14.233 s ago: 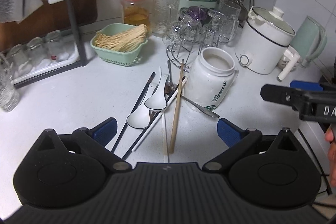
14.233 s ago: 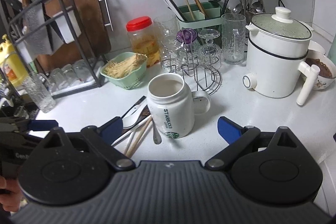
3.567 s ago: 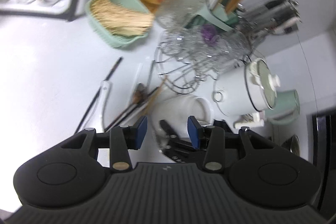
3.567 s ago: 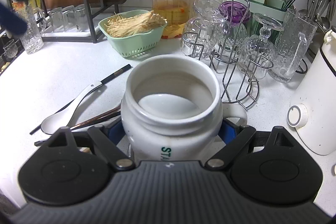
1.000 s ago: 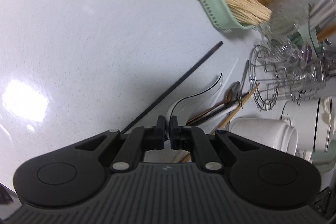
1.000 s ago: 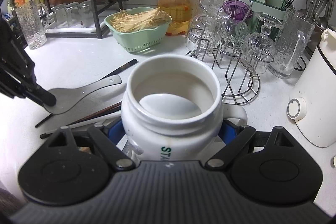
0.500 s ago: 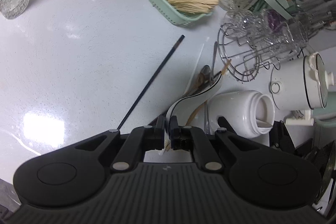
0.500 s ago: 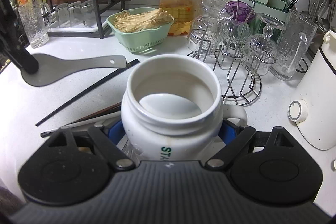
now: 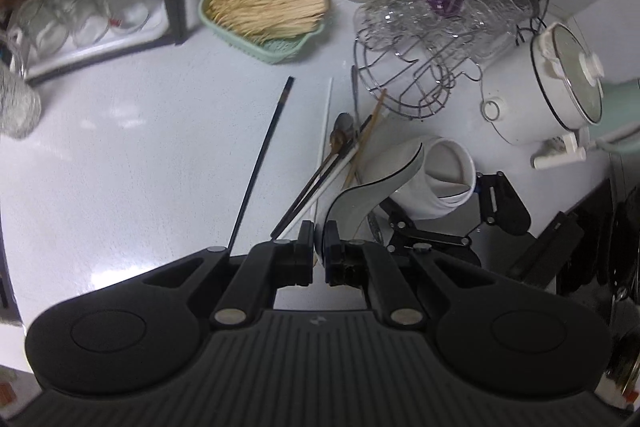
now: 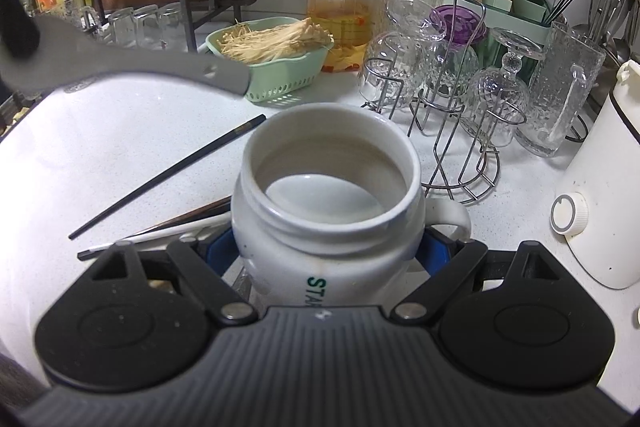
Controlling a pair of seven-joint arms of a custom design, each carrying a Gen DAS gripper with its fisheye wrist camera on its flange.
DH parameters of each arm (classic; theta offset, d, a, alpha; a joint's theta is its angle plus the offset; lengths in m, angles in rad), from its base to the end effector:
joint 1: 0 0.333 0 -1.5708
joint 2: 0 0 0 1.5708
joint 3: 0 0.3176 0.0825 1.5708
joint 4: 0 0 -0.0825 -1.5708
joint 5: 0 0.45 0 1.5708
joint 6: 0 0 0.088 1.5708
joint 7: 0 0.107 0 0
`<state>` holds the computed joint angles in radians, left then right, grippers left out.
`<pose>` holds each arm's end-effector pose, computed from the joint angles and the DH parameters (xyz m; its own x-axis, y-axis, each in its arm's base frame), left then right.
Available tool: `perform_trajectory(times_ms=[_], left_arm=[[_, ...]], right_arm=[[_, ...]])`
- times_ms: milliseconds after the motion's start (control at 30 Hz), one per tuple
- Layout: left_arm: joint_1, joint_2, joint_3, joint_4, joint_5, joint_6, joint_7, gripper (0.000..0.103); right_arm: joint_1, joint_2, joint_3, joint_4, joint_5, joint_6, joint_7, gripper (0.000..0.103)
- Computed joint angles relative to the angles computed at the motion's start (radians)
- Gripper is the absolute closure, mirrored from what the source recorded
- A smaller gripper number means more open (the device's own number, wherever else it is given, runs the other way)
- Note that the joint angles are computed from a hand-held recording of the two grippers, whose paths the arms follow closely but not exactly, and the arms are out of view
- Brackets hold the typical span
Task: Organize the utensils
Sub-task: 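Lift the flat white spoon with the left tool toward the mug, then lower the flat white spoon into the mug while the right tool holds the mug steady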
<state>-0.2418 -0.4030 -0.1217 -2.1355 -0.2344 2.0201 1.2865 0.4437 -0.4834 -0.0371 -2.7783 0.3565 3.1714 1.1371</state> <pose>0.4830 -0.2058 0.5881 -0.0320 -0.9672 0.2520 -0.9771 -0.0228 -0.2117 0.4276 0.1501 0.4104 0.4367 -0.8983 0.0487 -0.5613 -0.3144 -0.7655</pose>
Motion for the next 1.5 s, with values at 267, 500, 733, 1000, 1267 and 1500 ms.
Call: perform_trajectory(times_ms=[267,500,733,1000,1267,1500], left_arm=[[-0.005,0.091,-0.026,0.154,0.071,-0.081,0.101,0.098],[-0.008,0.175,-0.065,0.266,0.170,-0.154,0.206,0.098],[-0.015,0.229,-0.087,0.334,0.217,-0.233,0.274,0.098],[-0.029,0.325,-0.117,0.438,0.304,-0.283,0.308,0.098],[-0.074,0.435,-0.152,0.551,0.439,-0.350,0.438,0.098],[-0.115,0.471,-0.170,0.565,0.533,-0.312,0.624,0.098]], right_arm=[[0.015,-0.007,-0.015,-0.005,0.001,0.001,-0.009,0.011],[0.029,-0.008,-0.027,-0.007,0.006,0.004,-0.015,0.011],[0.030,-0.007,-0.028,-0.005,0.011,0.000,-0.022,0.011],[0.038,-0.003,-0.031,-0.009,0.016,0.019,-0.020,0.011],[0.060,-0.006,-0.054,-0.015,0.014,0.034,-0.014,0.011],[0.076,-0.004,-0.069,-0.021,0.011,0.054,-0.006,0.011]])
